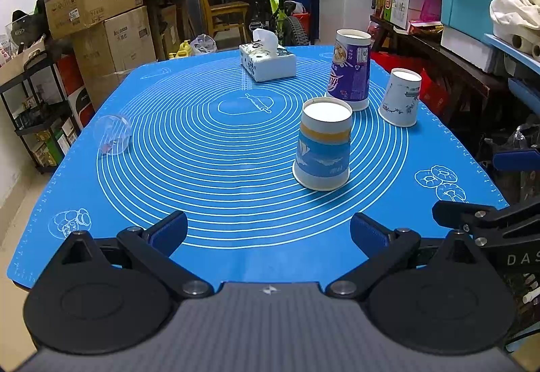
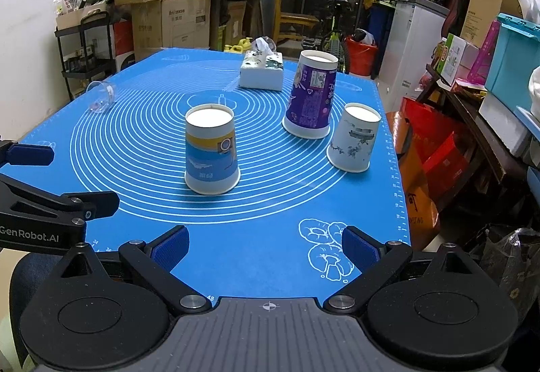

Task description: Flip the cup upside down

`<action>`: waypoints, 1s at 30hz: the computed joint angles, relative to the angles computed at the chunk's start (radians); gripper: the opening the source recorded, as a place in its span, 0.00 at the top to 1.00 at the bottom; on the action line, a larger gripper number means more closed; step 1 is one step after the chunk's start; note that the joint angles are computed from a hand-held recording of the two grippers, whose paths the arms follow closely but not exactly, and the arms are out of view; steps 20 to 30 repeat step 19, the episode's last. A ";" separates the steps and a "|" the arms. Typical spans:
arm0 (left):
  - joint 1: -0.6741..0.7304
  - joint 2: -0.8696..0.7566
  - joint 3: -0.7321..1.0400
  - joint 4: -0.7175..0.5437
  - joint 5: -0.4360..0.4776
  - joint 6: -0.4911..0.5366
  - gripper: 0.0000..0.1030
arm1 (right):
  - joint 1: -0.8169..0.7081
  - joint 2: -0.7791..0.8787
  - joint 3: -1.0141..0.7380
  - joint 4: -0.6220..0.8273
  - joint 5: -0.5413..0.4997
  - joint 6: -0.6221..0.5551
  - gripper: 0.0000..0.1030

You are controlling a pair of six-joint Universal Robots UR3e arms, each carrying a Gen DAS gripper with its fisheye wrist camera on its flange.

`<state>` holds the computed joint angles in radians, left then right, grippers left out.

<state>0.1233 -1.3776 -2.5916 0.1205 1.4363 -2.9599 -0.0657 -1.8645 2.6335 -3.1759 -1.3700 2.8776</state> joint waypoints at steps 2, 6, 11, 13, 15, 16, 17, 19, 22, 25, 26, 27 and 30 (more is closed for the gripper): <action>-0.001 -0.001 0.001 -0.002 0.001 -0.001 0.02 | -0.001 0.000 0.000 0.001 0.001 0.000 0.06; -0.002 0.001 0.001 -0.005 0.001 0.000 0.02 | -0.003 0.004 -0.001 0.002 0.002 -0.003 0.06; -0.005 -0.003 0.003 -0.004 0.004 0.001 0.02 | -0.005 -0.002 -0.002 0.011 0.002 -0.005 0.06; -0.009 -0.008 0.005 -0.002 0.008 -0.001 0.02 | -0.006 -0.002 -0.001 0.010 0.003 -0.005 0.06; -0.008 -0.007 0.003 -0.001 0.006 -0.001 0.02 | -0.005 -0.002 -0.002 0.012 0.003 -0.005 0.06; -0.007 -0.007 0.002 0.001 0.005 0.000 0.02 | -0.005 -0.002 -0.003 0.012 0.002 -0.005 0.06; -0.007 -0.008 0.002 0.003 0.004 0.001 0.02 | -0.005 -0.002 -0.003 0.012 0.002 -0.005 0.06; -0.008 -0.009 0.003 0.002 0.004 0.002 0.02 | -0.007 -0.004 -0.001 0.013 0.004 -0.006 0.06; -0.008 -0.009 0.003 0.002 0.004 0.002 0.02 | -0.007 -0.004 -0.001 0.013 0.004 -0.006 0.06; -0.008 -0.009 0.003 0.002 0.004 0.002 0.02 | -0.007 -0.004 -0.001 0.013 0.004 -0.006 0.06; -0.008 -0.009 0.003 0.002 0.004 0.002 0.02 | -0.007 -0.004 -0.001 0.013 0.004 -0.006 0.06; -0.008 -0.009 0.003 0.002 0.004 0.002 0.02 | -0.007 -0.004 -0.001 0.013 0.004 -0.006 0.06; -0.008 -0.009 0.003 0.002 0.004 0.002 0.02 | -0.007 -0.004 -0.001 0.013 0.004 -0.006 0.06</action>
